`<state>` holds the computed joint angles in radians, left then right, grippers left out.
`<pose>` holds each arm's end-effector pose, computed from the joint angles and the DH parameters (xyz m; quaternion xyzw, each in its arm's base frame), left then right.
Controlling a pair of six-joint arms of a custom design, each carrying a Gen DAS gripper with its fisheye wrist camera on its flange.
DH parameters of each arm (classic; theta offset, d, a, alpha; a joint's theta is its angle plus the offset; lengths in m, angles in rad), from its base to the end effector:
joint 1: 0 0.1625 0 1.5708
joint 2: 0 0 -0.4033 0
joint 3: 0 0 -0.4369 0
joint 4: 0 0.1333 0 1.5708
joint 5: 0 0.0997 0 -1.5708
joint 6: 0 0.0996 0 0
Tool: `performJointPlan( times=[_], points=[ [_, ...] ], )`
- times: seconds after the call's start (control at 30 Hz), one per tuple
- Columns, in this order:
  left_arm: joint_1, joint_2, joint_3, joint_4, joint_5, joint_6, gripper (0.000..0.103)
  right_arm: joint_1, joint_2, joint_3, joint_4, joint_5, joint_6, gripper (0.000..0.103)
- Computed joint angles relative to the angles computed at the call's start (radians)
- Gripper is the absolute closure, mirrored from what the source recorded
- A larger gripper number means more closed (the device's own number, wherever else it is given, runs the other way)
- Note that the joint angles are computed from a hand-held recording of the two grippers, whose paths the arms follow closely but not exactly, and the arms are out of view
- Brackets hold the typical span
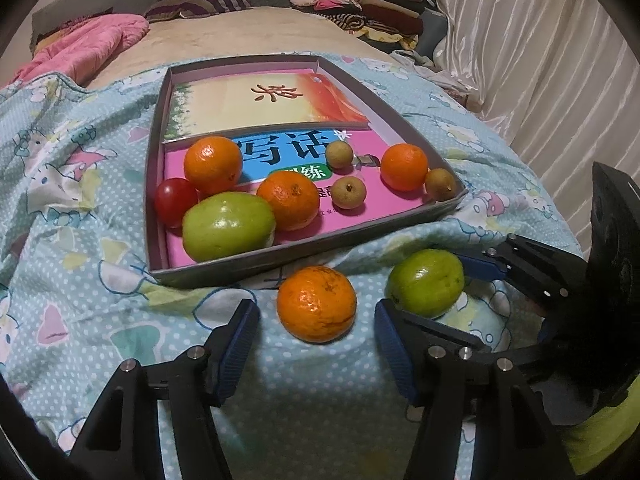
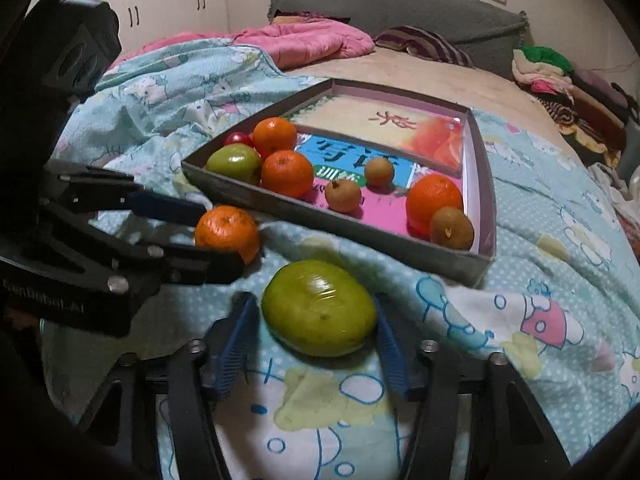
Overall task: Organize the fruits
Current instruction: 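Grasp the tangerine with the left gripper while the right grasps the large green guava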
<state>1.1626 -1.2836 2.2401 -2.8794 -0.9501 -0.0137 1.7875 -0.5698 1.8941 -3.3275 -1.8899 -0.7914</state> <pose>-0.0180 -0.5234 0.1506 0.1313 0.9298 -0.2260 0.2591 0.2236 -0.5409 -0.0877 0.4359 -0.8608 0.1591 0.2088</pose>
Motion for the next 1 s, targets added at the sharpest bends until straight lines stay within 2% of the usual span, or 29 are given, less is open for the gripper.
performJointPlan(
  times=[0.23,0.33,0.53,0.8,1.0],
  points=[
    [0.021,0.017,-0.010,-0.023,-0.037,0.007,0.057,-0.010,-0.040,0.033,0.007,0.036,-0.005,0.047],
    [0.019,0.034,-0.013,-0.044,-0.019,0.020,0.061,-0.016,-0.068,0.047,-0.004,0.050,0.016,0.047],
    [0.015,0.016,-0.010,-0.029,-0.029,0.020,0.061,-0.036,-0.124,0.072,-0.018,0.119,0.074,0.047],
    [-0.014,-0.050,0.012,-0.058,-0.044,0.034,0.061,-0.036,-0.143,0.065,-0.025,0.138,0.104,0.047],
    [0.012,-0.077,-0.013,-0.077,-0.015,0.027,0.061,-0.018,-0.128,0.024,-0.010,0.137,0.107,0.047]
  ],
)
